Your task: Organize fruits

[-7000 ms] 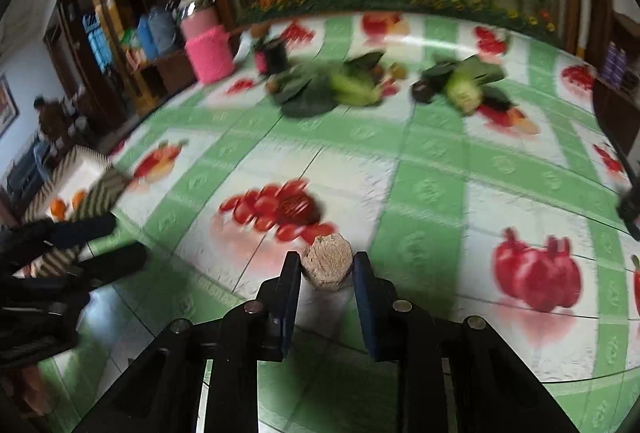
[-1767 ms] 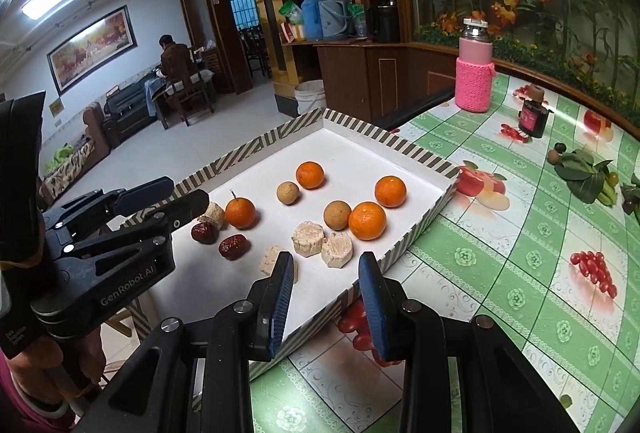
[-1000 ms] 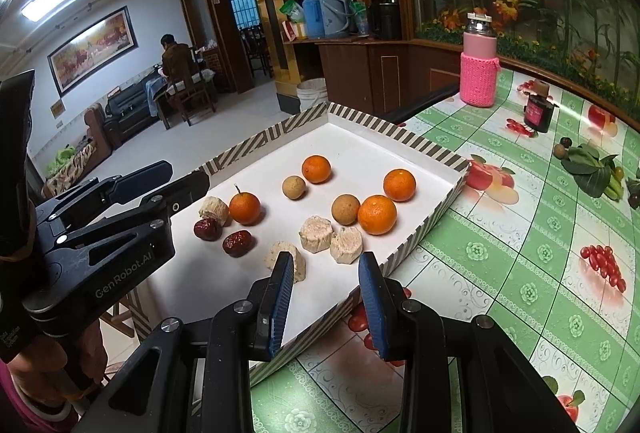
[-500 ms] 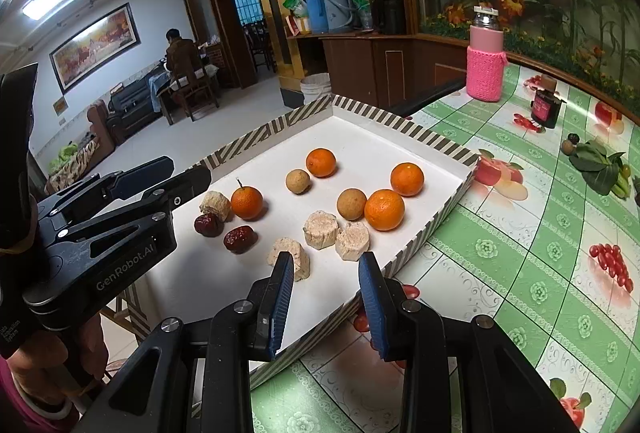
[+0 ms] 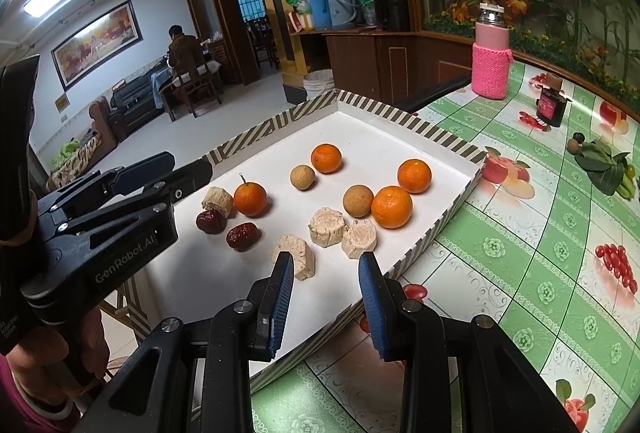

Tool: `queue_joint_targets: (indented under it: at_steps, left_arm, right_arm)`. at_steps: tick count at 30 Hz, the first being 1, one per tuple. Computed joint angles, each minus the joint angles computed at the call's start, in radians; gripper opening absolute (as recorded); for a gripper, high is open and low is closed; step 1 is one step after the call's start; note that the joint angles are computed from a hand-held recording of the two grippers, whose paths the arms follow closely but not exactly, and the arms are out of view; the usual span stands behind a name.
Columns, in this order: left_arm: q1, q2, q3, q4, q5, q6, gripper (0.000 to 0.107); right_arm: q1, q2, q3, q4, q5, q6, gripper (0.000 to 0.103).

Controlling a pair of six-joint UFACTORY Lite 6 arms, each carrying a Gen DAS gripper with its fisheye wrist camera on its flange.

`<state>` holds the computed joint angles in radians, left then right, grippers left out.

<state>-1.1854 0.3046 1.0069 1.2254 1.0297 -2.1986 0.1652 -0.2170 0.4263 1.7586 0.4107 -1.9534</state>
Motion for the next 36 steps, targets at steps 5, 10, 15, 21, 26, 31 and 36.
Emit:
queue_joint_targets:
  at_steps: [5,10,15,21,26,31,36]
  left_arm:
    - [0.003,0.003,0.002,-0.005,0.003,0.003,0.041]
    - [0.002,-0.001,-0.002,-0.007,0.01,0.008,0.041]
    - [0.003,-0.002,-0.003,-0.013,0.008,0.013,0.041]
    - [0.003,-0.001,-0.003,-0.013,0.008,0.013,0.041]
    - [0.005,0.0,-0.002,-0.014,0.005,0.014,0.041]
    - [0.011,0.01,-0.001,-0.01,-0.003,0.012,0.041]
    - [-0.013,0.033,0.042,-0.013,0.037,0.024,0.041]
  right_arm:
    - [0.006,0.006,0.005,0.003,-0.004,-0.001,0.032]
    - [0.013,0.009,0.009,0.011,-0.009,-0.005,0.032]
    - [0.021,0.019,0.014,0.01,-0.014,0.002,0.032]
    - [0.027,0.029,0.017,0.037,-0.012,-0.025,0.032]
    - [0.036,0.048,0.027,0.049,-0.015,-0.034,0.032]
    - [0.026,0.055,0.033,0.042,-0.004,-0.027,0.032]
    - [-0.041,0.025,0.014,-0.008,0.034,0.002,0.032]
